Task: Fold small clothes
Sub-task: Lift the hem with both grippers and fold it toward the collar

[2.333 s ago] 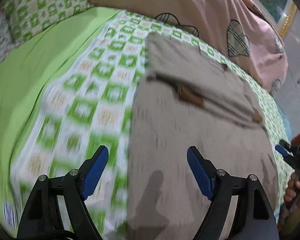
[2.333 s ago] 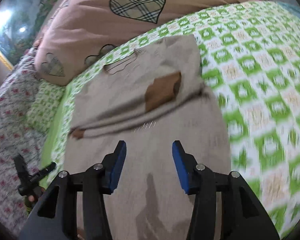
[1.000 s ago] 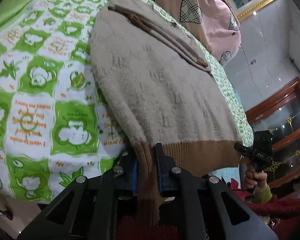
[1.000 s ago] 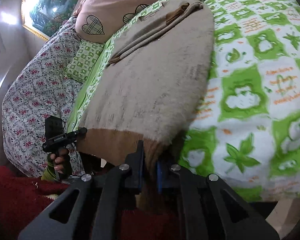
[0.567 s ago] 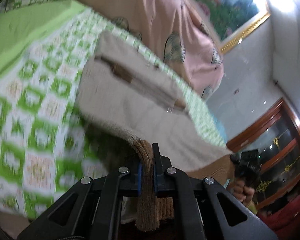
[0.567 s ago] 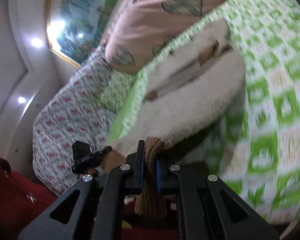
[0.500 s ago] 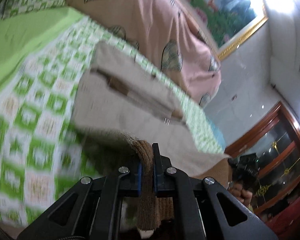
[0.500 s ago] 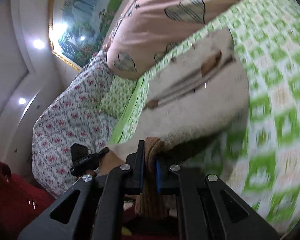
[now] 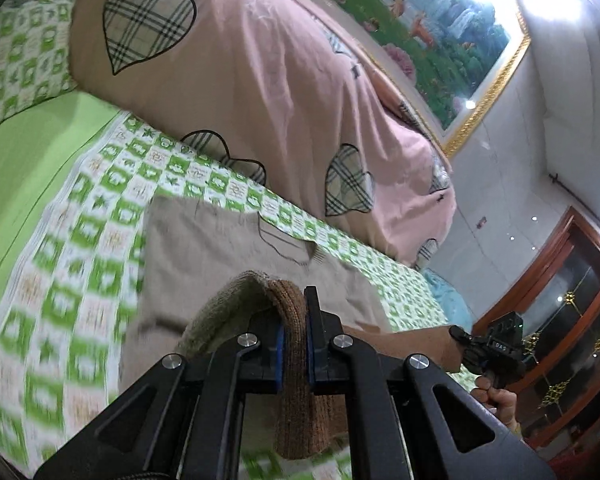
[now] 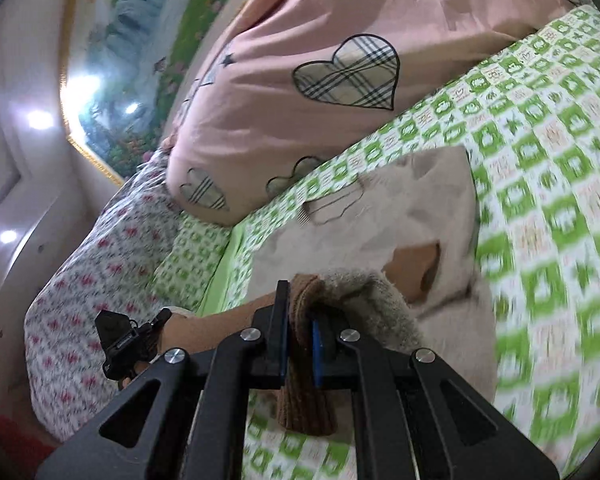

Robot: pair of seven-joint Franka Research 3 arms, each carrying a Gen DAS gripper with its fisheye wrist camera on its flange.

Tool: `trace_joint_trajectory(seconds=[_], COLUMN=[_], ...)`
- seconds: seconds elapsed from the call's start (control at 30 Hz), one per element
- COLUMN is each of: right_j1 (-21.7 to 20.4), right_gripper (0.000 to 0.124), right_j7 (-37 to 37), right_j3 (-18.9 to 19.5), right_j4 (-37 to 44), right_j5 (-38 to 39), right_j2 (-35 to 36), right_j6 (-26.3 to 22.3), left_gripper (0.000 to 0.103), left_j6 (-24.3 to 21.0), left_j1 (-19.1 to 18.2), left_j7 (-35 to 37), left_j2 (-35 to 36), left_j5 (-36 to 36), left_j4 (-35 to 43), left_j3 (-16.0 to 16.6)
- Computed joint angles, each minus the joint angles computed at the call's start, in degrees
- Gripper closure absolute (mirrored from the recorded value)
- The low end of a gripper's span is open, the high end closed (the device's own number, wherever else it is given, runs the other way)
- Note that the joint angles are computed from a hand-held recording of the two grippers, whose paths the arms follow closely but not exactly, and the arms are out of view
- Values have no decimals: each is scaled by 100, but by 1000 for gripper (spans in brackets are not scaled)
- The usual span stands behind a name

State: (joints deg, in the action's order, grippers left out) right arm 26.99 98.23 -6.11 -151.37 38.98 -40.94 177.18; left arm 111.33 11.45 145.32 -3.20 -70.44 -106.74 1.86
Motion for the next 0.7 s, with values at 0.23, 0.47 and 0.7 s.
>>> trace_joint_trajectory(seconds=[0.23, 0.47, 0.7], right_j1=[770, 247, -280], right_gripper=[114, 111, 93], right_j7=[-936, -1185, -1205], right_j3=[-1206, -1282, -890], right_j4=[1047, 1701, 1575], right_j5=[517, 878, 1356], right_j2=[1177, 2331, 2351], right_j6=[-124, -841, -1060], left_gripper=[97, 97, 86], left_j6=[532, 1178, 947], left_j1=[-45, -72, 287], left_j7=[-523, -1442, -1594], left_j2=[1212, 2423, 2418], left_j5=[150, 1041, 1589], left_j4=[1219, 2212, 2080], left_j3=[-482, -963, -1342])
